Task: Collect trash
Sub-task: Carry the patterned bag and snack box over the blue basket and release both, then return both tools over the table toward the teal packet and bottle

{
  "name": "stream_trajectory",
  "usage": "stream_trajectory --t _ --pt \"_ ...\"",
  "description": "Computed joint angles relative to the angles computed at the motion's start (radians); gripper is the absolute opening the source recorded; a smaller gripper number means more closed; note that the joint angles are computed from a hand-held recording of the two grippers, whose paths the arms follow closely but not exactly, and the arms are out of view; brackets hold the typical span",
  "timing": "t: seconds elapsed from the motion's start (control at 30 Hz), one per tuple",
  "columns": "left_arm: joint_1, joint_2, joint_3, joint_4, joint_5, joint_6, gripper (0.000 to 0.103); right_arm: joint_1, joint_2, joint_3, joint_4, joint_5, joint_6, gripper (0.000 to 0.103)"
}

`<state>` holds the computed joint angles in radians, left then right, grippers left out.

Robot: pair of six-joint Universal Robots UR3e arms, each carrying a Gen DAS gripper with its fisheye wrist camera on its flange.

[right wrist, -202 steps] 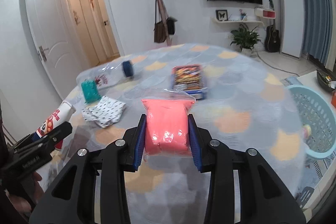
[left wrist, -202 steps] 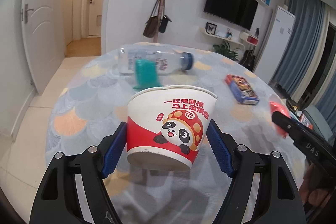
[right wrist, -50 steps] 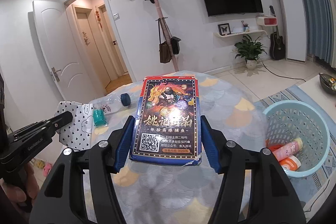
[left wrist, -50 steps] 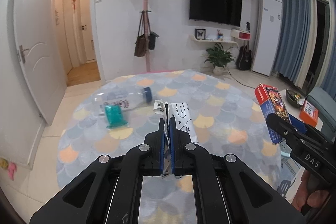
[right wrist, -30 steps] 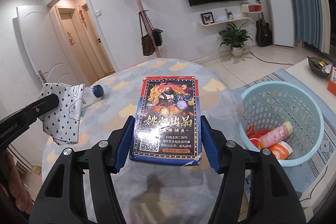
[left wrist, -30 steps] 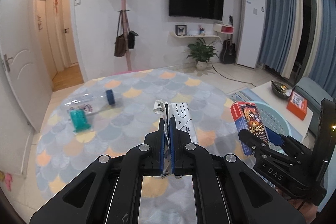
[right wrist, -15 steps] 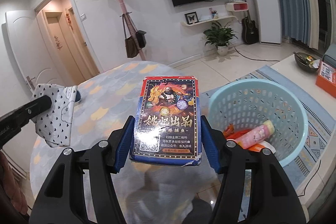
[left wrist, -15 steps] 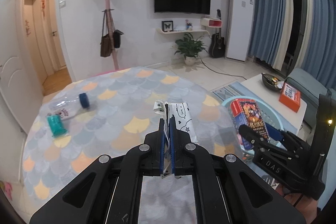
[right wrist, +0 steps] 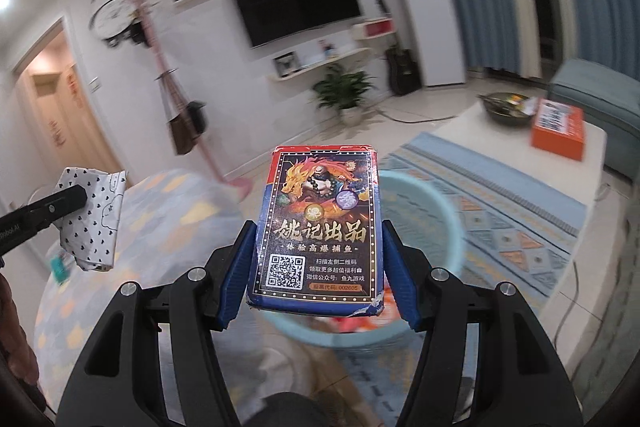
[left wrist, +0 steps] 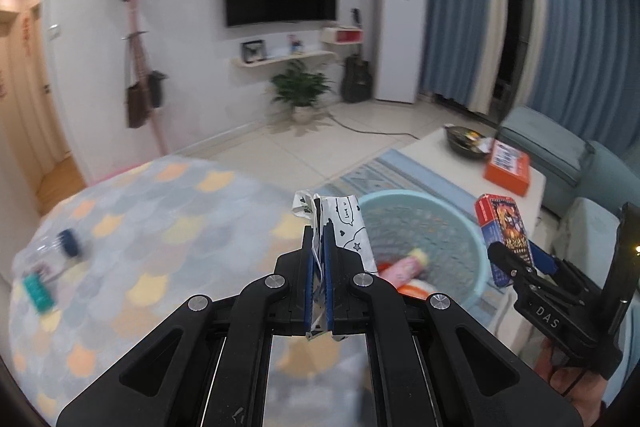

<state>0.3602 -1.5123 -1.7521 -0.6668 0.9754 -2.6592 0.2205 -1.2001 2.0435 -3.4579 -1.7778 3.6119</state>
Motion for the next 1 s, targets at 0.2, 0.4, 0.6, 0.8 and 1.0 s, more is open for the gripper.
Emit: stream_trajectory --t 0.2,0.4,0.6,0.8,1.0 --pt "-0.216 -0.193 0.152 0.039 0.131 -0.063 0.002 -0.14 0.01 0.111 -0.097 0.087 -0.013 0.057" --pt "-0.348 -0.447 0.436 -0.124 0.236 -0.059 0.007 -0.202 0.124 -0.017 0.012 0.204 -0.091 0.06" --pt "-0.37 -0.544 0.49 -0.115 0.356 -0.085 0.063 -0.195 0.231 -0.102 0.071 0.193 -0.092 0.065" --pt "-0.284 -0.448 0.413 -0.137 0.296 -0.103 0.064 -0.2 0.216 -0.046 0.03 0.207 -0.042 0.065" --pt "-0.139 -0.231 0.208 -0.088 0.229 -0.059 0.064 -0.133 0.148 -0.021 0.026 0.195 -0.013 0.065"
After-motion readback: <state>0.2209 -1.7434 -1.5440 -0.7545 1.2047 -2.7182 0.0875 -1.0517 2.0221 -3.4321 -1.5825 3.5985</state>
